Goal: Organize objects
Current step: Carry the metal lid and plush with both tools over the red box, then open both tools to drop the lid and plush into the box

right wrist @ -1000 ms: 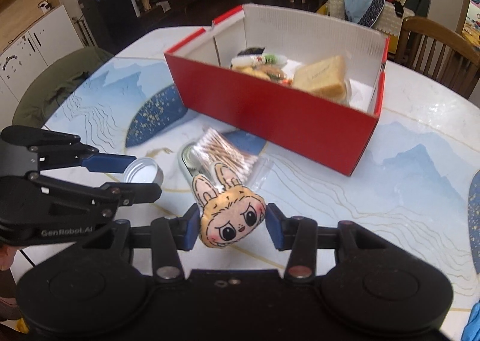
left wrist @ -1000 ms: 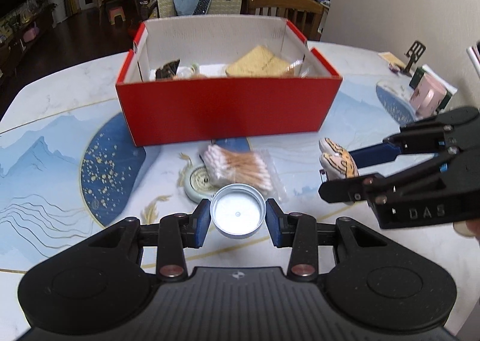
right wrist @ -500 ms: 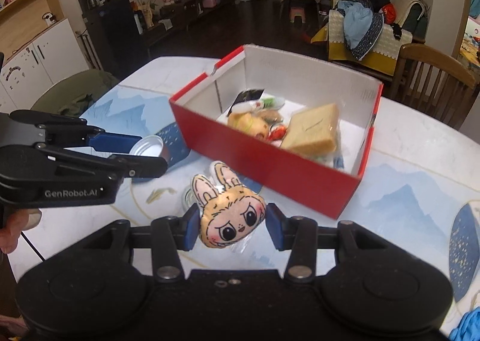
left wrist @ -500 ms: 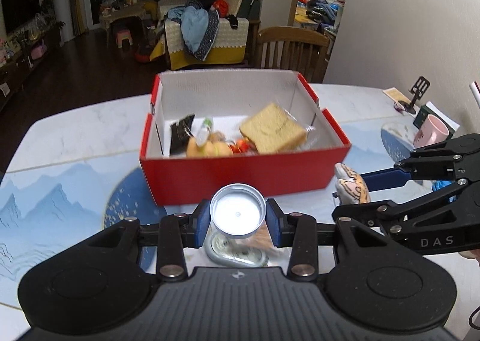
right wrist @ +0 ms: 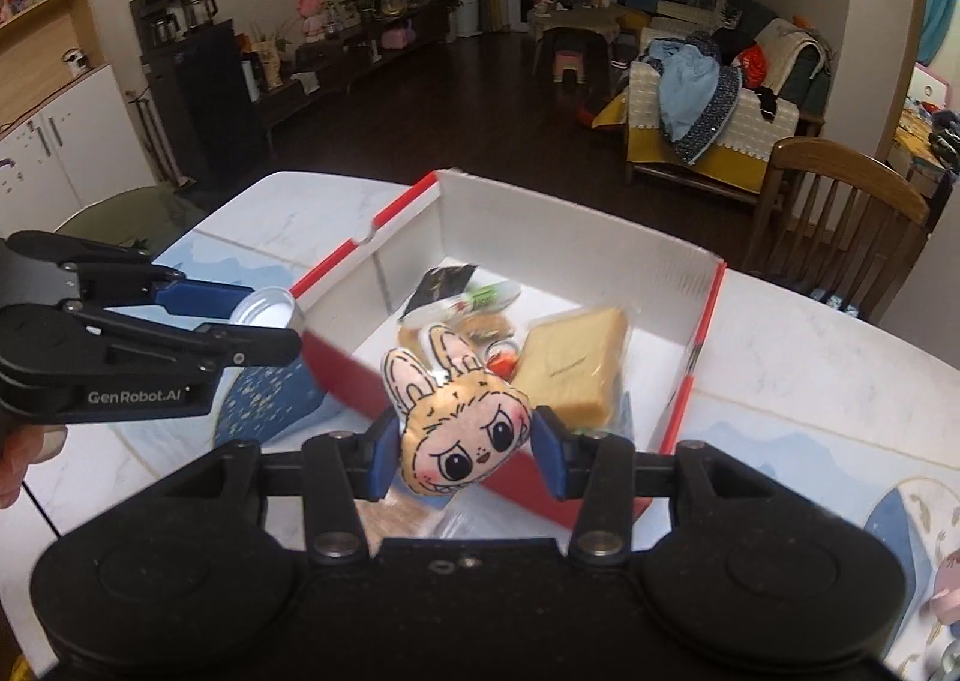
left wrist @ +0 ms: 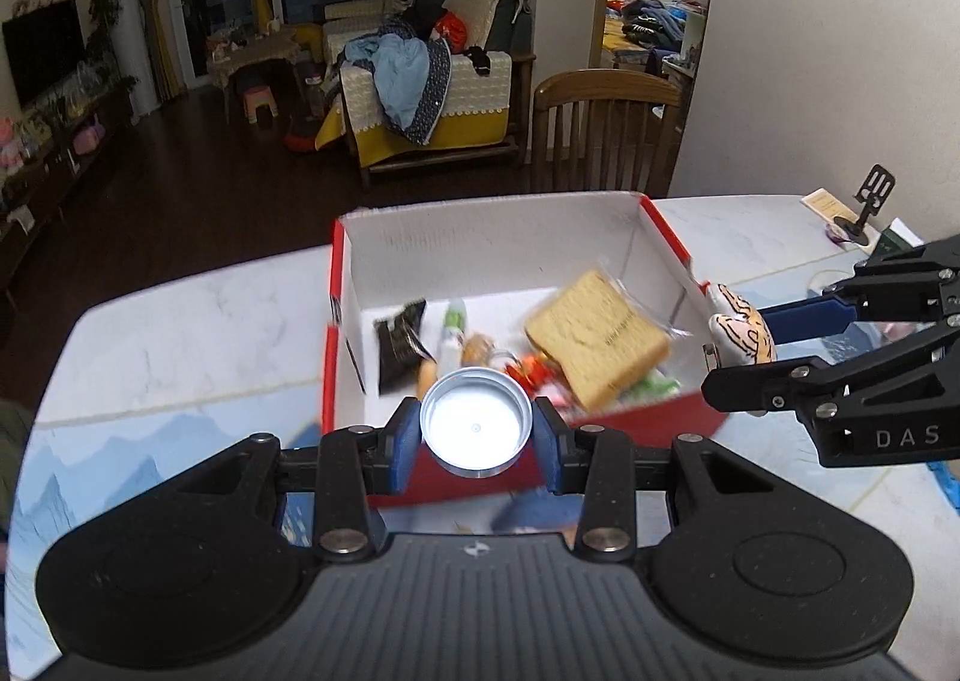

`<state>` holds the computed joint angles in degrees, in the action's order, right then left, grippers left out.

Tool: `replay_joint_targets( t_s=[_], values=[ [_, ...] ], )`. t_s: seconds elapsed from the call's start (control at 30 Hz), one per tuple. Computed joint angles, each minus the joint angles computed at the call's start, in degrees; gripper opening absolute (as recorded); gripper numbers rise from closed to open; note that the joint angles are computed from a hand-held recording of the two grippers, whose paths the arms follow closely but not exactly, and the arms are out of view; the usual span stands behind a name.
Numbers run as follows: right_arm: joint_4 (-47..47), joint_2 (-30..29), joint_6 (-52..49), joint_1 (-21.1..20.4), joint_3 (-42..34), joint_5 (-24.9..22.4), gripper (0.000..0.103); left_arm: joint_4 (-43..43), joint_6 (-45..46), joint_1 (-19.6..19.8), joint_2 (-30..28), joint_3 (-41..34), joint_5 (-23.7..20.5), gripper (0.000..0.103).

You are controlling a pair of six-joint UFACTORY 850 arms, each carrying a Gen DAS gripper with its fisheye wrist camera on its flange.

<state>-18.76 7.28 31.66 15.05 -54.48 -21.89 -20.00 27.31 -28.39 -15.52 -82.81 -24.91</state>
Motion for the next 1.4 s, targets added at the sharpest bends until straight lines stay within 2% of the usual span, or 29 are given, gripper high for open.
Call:
replay_joint_targets(
  t_s=[0.3,0.57,0.8,1.0,1.13,1.4],
  values=[
    [-6.2,-5.9,2.5,-1.7,-4.8,0.1,0.045,9.0,-7.1,-1.2,-6.8,-7.4,-0.3,0.038],
    [-6.3,-11.3,0.5,-3.1,-7.4,2.1,0.045,11.9,-13.6,-0.9,-15.3,-18.6,-4.8,0.038],
    [-6.5,-16.9,0.1,-3.7,-10.7,1.3,0.045,15.7,-17.4,-1.2,-23.6,-29.7,-9.4,0.038],
    [-3.1,-20.0,-2.2,-3.9,-12.7,1.8,0.045,16.9,-17.5,-1.6,-28.6,-35.8,-12.5,0.038],
    [4.8,-21.1,-7.5,-4.8,-13.2,3.1,0.045,17.9,-16.0,-1.9,-30.8,-37.9,-12.6,0.038],
    [6.3,-23.5,-7.6,-4.6,-14.3,1.6,0.044,18.3,-14.3,-2.4,-35.5,-44.0,-17.5,0.038]
  ],
)
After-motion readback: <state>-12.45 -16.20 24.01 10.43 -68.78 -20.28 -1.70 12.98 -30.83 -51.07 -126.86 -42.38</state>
